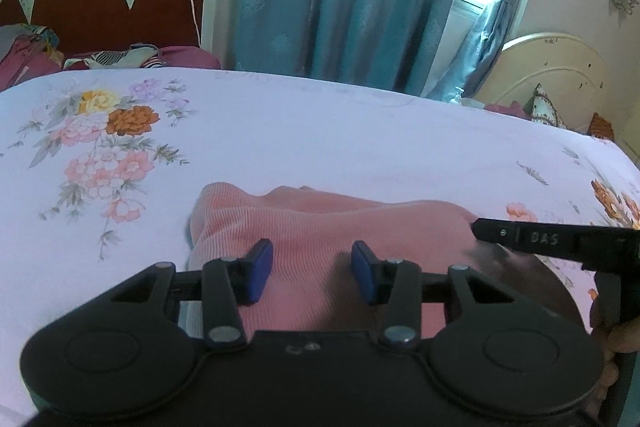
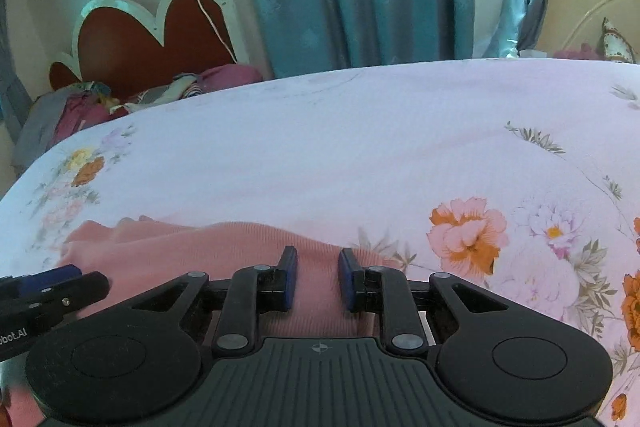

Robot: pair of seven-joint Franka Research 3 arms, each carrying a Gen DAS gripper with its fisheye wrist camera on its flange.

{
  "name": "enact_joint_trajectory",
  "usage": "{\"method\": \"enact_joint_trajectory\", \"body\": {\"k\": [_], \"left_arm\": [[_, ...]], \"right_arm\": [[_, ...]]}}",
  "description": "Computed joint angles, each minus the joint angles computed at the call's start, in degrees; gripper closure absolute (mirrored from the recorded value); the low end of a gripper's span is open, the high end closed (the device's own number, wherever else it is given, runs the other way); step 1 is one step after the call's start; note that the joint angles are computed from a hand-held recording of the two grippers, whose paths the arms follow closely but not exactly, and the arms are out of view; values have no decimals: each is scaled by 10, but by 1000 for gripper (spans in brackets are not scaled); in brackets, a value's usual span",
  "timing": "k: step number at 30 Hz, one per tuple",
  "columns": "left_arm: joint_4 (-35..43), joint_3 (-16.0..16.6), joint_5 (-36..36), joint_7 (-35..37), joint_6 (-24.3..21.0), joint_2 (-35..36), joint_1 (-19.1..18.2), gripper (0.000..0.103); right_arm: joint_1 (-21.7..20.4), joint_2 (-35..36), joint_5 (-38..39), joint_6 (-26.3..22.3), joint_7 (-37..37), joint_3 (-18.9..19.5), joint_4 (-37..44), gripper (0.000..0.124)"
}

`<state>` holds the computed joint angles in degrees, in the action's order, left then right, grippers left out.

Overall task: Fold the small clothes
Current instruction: 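Open both grippers and release the folded bundle, then pinch and straighten the folded edge with the right gripper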

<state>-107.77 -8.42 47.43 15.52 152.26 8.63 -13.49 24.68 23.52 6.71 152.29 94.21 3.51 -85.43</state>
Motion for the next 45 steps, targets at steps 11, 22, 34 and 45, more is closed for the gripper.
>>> {"method": "enact_joint_trajectory", "body": {"k": [11, 22, 34, 45], "left_arm": [[-98, -40, 6, -42, -16, -110, -4, 58], [-117, -69, -9, -62, -56, -133, -10, 58], [-107, -83, -29, -38, -126, -147, -26, 57], [-129, -95, -20, -44, -142, -150, -39, 53]], "right_arm": [[-44, -169, 145, 27, -194, 52, -188, 102], [-26, -231, 87, 47, -162, 35, -280, 103], [-34, -320, 65, 44, -147, 37, -372, 102], [-41, -318, 43, 2, -115, 41, -378, 103]]}}
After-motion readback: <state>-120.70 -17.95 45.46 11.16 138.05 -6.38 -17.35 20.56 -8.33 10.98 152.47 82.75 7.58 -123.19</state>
